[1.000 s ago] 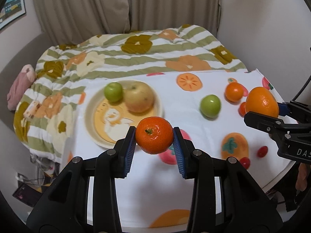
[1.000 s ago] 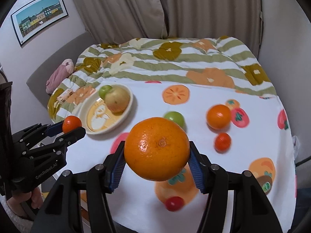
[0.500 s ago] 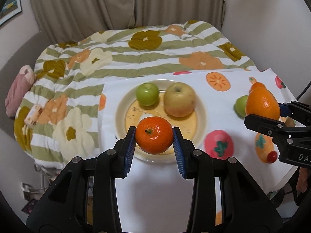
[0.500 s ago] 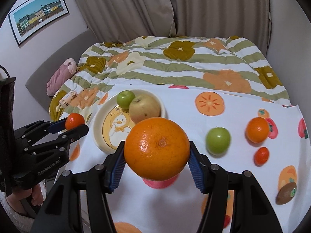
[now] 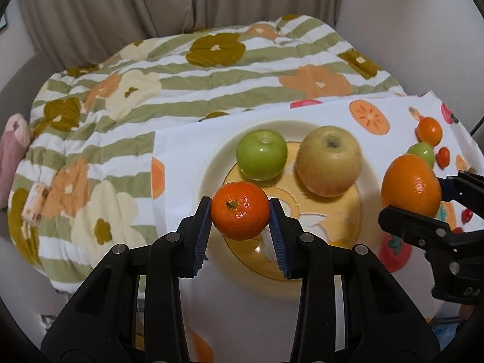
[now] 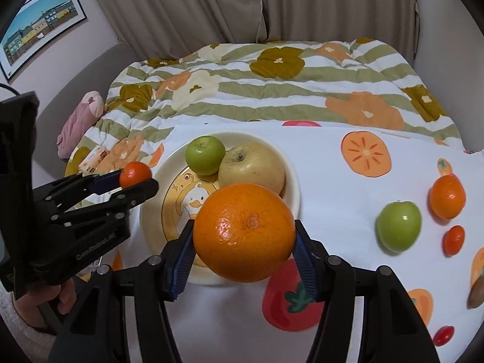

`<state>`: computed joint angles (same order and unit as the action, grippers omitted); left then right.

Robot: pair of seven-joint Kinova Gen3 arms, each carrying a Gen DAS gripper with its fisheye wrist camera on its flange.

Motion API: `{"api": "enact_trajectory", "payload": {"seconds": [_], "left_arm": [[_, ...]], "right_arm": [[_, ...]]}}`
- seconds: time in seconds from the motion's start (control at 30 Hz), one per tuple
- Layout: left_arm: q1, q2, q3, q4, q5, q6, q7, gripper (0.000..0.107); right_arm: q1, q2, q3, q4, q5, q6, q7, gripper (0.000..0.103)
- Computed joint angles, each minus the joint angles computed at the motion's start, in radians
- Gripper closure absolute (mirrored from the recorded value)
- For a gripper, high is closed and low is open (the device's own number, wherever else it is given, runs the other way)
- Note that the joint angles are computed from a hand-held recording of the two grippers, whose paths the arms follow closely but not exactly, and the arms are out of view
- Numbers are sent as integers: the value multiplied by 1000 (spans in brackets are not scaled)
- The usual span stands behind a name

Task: Organize fruits
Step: 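Open the left gripper to drop the tangerine while the right lowers the orange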

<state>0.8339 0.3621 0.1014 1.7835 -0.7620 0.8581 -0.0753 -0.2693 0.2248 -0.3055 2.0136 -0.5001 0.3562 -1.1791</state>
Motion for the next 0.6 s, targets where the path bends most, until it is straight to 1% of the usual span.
{"api": "enact_trajectory", "payload": {"seconds": [0.1,0.17,0.27,0.43,0.47,0.5,0.53,0.57,0.6], "left_arm": [[-39,14,-2,19,16,-57,-46,66],[-54,22,-7,23,29,-84,-74,66],[-61,31,-21,21,43,-103,-108,66],[-49,30,-46,41,22,-139,-114,65],[-45,30,-48,42,18,-137,-117,57],[-44,25,-50,51,10,-152,-119,53],[-39,18,-50,57,-2,-158,-111,33],[-16,16,-65,59,-23,-147,-86,6],[13,12,-81,66,-60,-136,-46,4]], "right_arm": [[-50,17,29,-8,49,-15,-64,47],[-61,27,33,-11,70,-22,-95,47],[-75,39,39,-17,102,-24,-141,47],[-79,42,35,-15,137,-32,-196,47],[-79,43,35,-16,145,-32,-203,47],[-81,41,35,-15,152,-33,-211,47],[-79,38,32,-13,157,-34,-215,47],[-78,33,30,-11,161,-35,-217,47],[-79,30,31,-10,167,-35,-222,47]]}}
